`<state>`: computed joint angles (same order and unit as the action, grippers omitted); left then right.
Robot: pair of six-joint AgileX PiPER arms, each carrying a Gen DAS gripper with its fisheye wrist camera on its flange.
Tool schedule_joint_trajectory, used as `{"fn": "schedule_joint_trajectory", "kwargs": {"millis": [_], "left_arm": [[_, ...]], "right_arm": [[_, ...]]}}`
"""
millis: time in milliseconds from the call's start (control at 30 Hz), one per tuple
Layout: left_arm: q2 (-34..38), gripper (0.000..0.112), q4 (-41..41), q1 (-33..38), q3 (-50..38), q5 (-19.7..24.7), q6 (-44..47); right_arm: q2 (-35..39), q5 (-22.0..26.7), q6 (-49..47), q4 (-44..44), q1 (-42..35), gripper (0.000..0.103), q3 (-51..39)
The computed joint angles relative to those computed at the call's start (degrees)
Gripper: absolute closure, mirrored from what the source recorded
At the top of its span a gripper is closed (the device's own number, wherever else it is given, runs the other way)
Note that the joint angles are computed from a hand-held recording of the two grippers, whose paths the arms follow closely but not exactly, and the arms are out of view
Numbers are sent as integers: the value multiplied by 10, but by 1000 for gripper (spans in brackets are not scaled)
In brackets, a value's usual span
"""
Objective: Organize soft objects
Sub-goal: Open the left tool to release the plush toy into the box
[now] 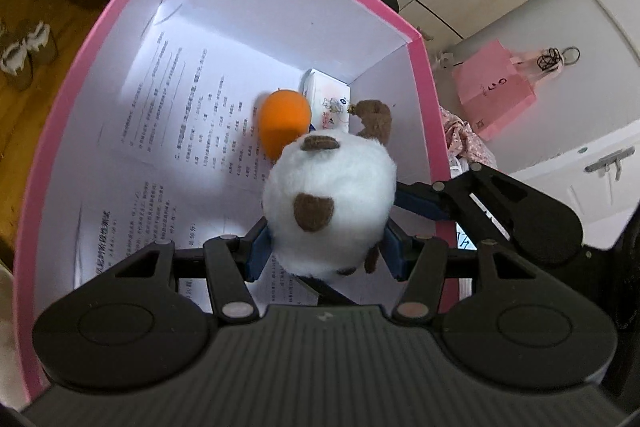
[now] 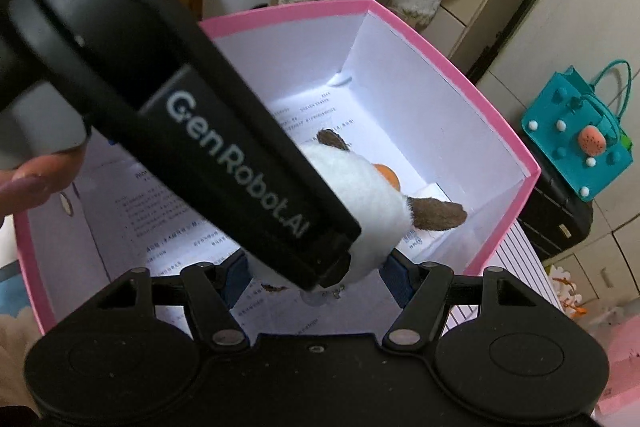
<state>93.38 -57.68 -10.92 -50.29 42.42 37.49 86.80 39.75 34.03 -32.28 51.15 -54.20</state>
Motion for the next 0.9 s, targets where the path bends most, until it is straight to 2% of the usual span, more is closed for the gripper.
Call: {"fn": "schedule_joint_trajectory", "kwargs": {"millis": [200, 300, 433, 600, 800, 900], "left_arm": [[9, 61, 4, -1, -4, 8, -5], [-1, 62, 11, -8, 1, 7, -12], [-57, 59, 47, -22, 26, -24, -23], [-164, 54, 164, -55, 59, -57, -89], [-282, 51, 280, -80, 76, -29, -169], [-341, 50, 340, -102, 76, -2, -217]], "right_arm": [[-24, 17, 70, -65, 40, 27, 23], [-54, -3, 88, -73, 45, 31, 50], [-114, -42, 125, -81, 42, 32, 99], [-231, -95, 115, -16, 19, 32, 165], [-308, -58, 194, -45, 71, 32, 195], [-344, -17, 232, -59, 117, 32, 197]]}}
